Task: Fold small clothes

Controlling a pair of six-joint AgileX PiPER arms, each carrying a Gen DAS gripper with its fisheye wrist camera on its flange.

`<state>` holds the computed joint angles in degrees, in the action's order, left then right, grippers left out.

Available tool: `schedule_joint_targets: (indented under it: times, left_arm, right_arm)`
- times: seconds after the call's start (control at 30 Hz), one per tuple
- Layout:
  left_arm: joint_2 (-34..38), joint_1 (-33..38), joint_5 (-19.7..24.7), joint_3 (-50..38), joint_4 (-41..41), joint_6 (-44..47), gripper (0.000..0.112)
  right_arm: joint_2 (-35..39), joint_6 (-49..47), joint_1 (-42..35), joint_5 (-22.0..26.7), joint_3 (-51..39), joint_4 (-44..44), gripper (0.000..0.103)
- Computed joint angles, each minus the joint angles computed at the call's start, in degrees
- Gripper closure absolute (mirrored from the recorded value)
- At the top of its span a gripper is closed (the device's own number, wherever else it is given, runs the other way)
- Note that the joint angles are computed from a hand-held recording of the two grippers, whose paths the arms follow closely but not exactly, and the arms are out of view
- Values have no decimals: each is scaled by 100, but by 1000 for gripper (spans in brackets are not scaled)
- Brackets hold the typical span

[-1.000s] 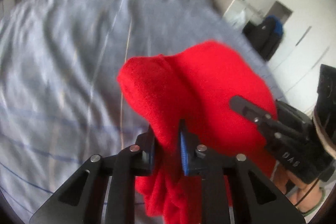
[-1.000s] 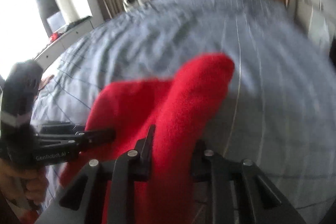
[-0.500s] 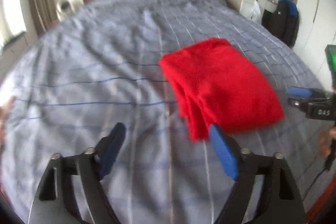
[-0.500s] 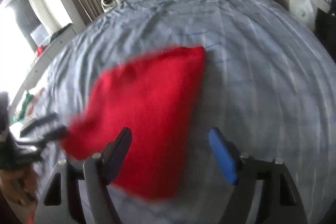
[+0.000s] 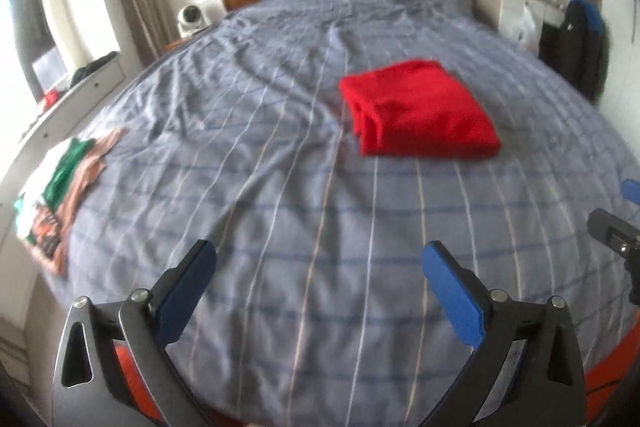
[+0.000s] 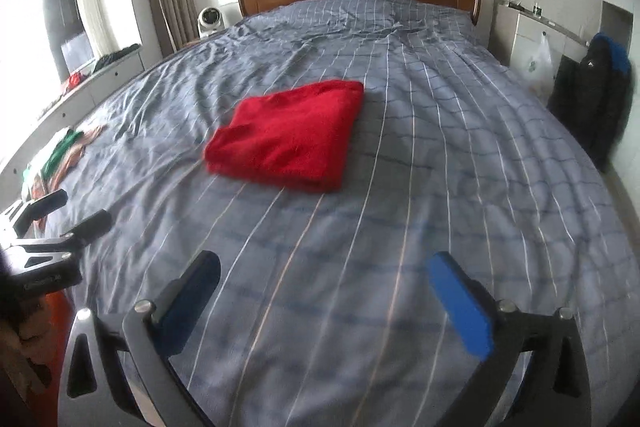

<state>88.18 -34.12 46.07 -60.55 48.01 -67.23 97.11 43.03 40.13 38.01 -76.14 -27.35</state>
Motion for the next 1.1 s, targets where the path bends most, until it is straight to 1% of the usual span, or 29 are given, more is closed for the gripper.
schedule_joint_targets:
  times: [0.07,0.13,0.27,0.4,0.5,0.57,0.83,0.93,1.0,1.1]
  left_arm:
    - [-125,-177,186,119,7,-110,10]
    - [-207,-264,271,180,-96,-67,10]
    - [-320,-345,253,280,-339,104,10]
    - [-342,-359,228,306,-532,267,10]
    - [-363,-279,166,289,-776,416,10]
    - [-372,-237,212,223,-894,484,10]
    - [-557,-291,499,-77,-877,612,9]
    - [-547,-329,645,-152,-777,504,9]
    - [-572,-345,661,-134,-686,390,9]
    - [-654,-379,575,-29,-542,216,9]
  right_arm:
    - [-82,100,177,161,66,0,0]
    - [-138,153,346,296,93,-22,0]
    - [-97,268,569,512,32,-133,0]
    - [26,431,777,953,-125,-310,0]
    - [-49,542,804,1036,-115,-286,0]
    - [-126,681,849,1138,-112,-360,0]
    - [-342,1125,1086,1612,-360,-776,0]
    - [-333,1169,1204,1791,-470,-1003,0]
    - [-341,1165,1224,1816,-477,-1039,1]
    - [-370,1145,1229,1790,-432,-1029,0]
